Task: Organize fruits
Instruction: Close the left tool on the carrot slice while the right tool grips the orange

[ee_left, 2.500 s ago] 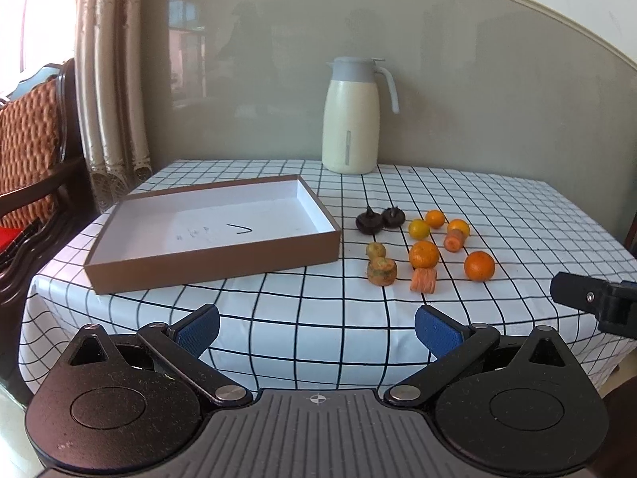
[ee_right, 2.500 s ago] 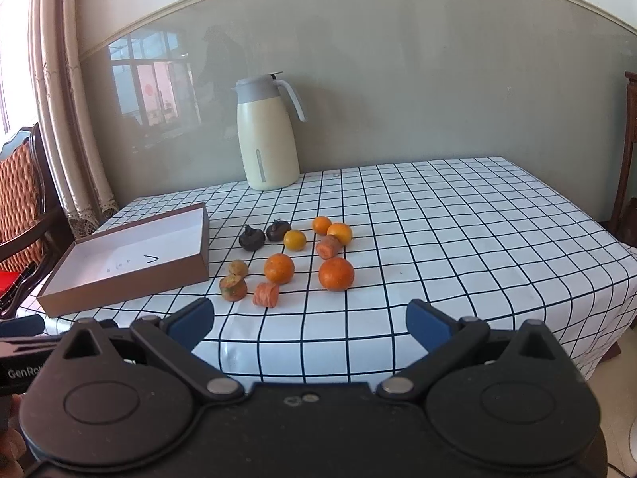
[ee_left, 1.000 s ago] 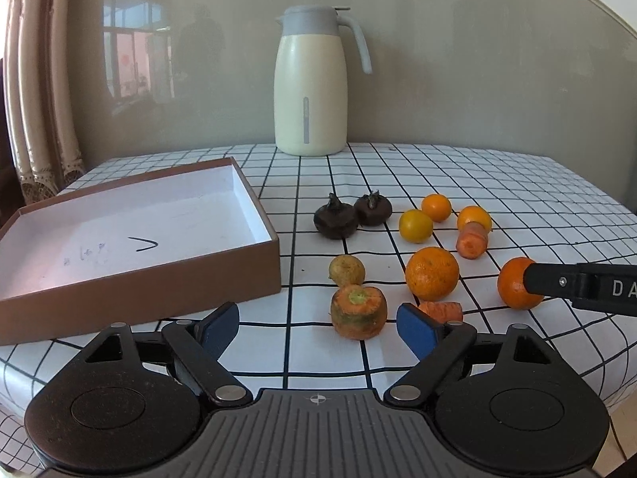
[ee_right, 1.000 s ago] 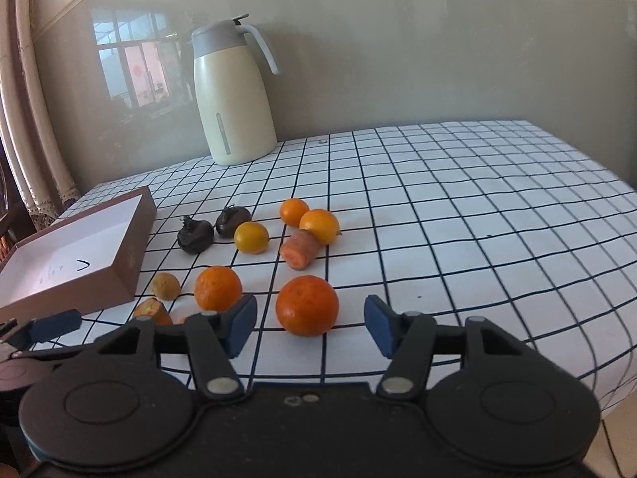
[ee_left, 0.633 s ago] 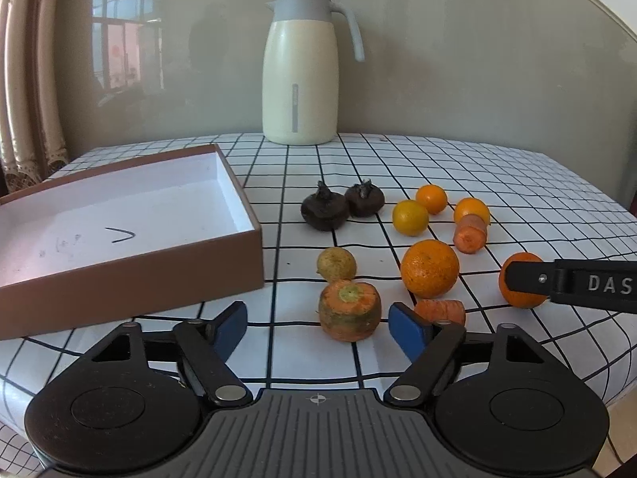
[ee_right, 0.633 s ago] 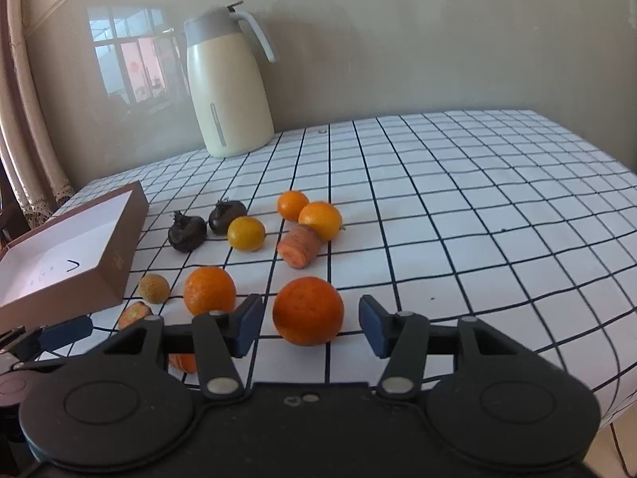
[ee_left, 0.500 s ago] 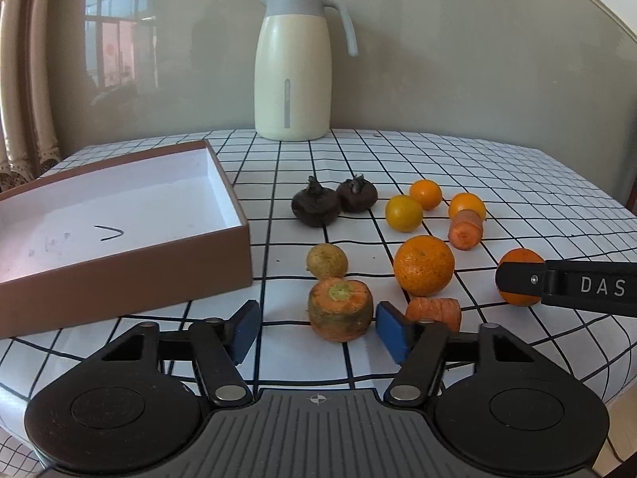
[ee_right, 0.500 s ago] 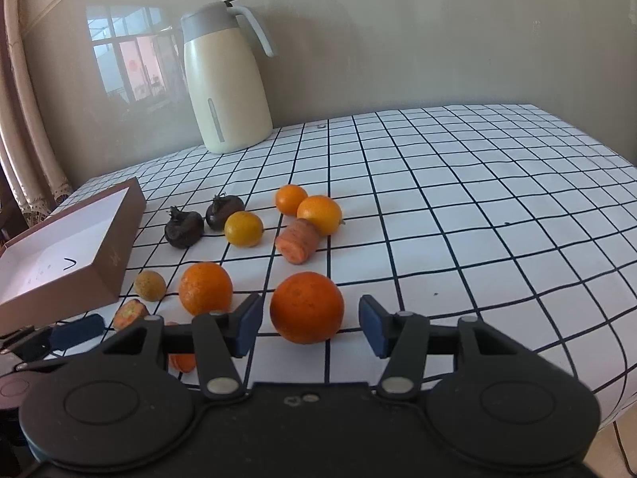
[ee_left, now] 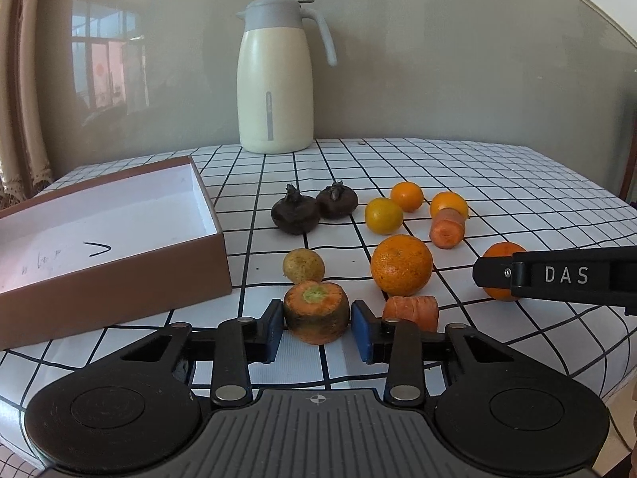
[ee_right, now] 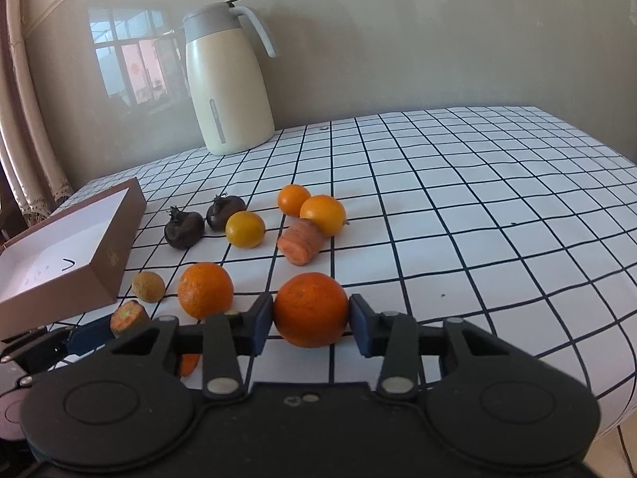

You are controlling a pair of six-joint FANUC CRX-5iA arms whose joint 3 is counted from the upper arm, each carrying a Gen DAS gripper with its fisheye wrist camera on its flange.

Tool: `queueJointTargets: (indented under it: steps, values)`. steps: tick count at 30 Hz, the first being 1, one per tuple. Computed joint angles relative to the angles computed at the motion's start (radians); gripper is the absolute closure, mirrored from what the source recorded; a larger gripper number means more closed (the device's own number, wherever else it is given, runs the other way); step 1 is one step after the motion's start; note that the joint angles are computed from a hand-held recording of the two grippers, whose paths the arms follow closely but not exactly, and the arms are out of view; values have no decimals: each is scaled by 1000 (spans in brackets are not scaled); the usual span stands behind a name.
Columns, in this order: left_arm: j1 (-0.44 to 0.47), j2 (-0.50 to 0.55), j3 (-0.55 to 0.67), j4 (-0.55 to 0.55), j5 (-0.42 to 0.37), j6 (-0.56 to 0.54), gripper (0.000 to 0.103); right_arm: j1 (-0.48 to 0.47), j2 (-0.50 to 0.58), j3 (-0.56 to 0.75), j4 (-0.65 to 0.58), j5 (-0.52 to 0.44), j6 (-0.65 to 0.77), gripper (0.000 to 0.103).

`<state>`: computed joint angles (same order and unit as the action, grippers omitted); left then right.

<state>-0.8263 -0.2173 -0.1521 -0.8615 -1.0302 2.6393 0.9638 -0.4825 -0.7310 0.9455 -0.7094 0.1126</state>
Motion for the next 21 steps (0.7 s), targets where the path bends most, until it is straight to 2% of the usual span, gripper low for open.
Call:
queueJointTargets:
  steps: [11,17,21]
  values:
    - [-33,-2,-6,-45,-18,39,67,7,-21,-25,29,3,-35,71]
    - [-50,-28,-25,-49,-29,54,67,31,-44,-35,22,-19,-31,72]
    - [-74,-47,-36,-61,-63,68,67,59,-63,-44,29,-47,-33,72]
